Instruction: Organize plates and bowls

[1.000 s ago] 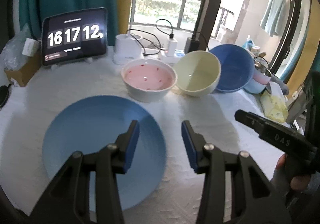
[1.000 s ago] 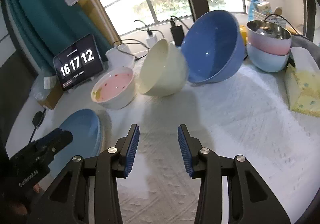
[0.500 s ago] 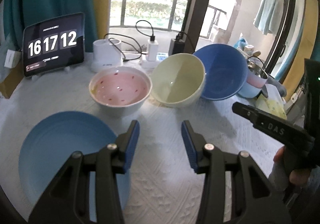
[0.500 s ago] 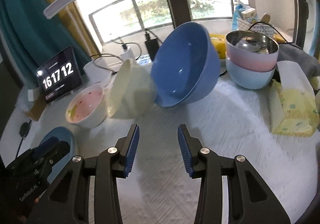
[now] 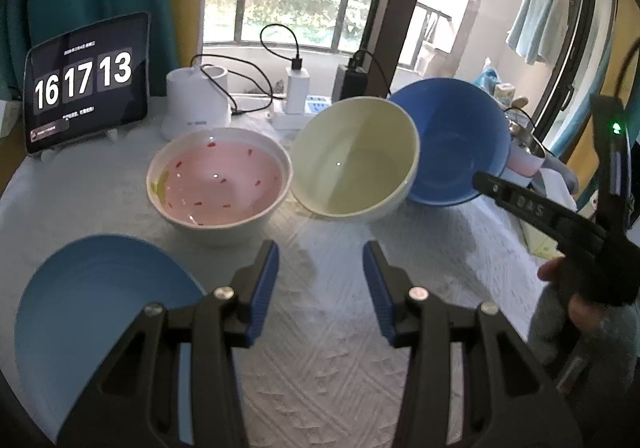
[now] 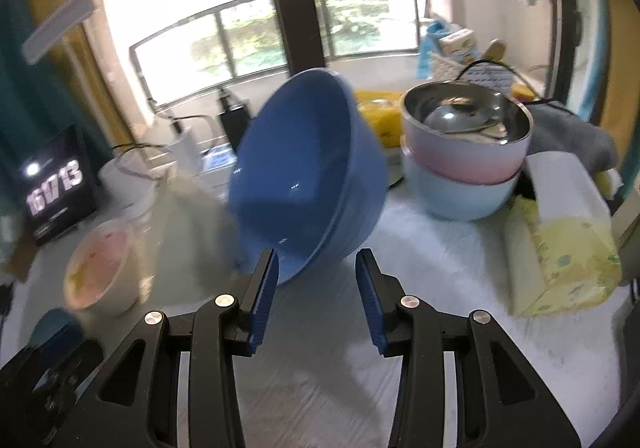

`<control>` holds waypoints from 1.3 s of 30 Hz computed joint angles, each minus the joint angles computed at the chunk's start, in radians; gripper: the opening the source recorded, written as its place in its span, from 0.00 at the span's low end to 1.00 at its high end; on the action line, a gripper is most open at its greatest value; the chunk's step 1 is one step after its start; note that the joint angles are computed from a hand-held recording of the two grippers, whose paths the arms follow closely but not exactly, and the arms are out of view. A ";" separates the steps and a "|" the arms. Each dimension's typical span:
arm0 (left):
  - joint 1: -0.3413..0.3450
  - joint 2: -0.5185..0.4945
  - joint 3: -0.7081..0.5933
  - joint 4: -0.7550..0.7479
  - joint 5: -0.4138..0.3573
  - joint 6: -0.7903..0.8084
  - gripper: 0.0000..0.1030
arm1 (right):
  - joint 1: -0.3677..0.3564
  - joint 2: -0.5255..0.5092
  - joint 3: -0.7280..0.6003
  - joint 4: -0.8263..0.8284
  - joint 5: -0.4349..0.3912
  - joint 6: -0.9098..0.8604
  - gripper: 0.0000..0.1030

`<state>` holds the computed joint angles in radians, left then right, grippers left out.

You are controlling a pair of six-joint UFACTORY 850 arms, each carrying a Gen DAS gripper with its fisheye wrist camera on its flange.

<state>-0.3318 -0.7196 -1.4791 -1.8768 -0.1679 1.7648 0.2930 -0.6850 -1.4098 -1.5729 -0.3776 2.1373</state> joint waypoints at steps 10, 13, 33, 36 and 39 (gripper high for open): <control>-0.021 -0.021 -0.036 0.124 -0.010 -0.137 0.44 | -0.001 -0.012 0.007 -0.017 -0.061 0.024 0.11; -0.038 -0.022 -0.043 0.146 -0.014 -0.148 0.44 | -0.003 0.010 0.043 -0.053 -0.070 0.077 0.06; -0.134 -0.113 -0.182 0.301 -0.057 -0.258 0.44 | -0.060 0.200 0.340 -0.359 -0.071 0.500 0.04; -0.140 -0.142 -0.223 0.333 -0.068 -0.277 0.44 | -0.074 0.206 0.358 -0.403 -0.068 0.563 0.05; -0.152 -0.175 -0.267 0.310 -0.056 -0.243 0.44 | -0.089 0.204 0.368 -0.448 -0.064 0.628 0.06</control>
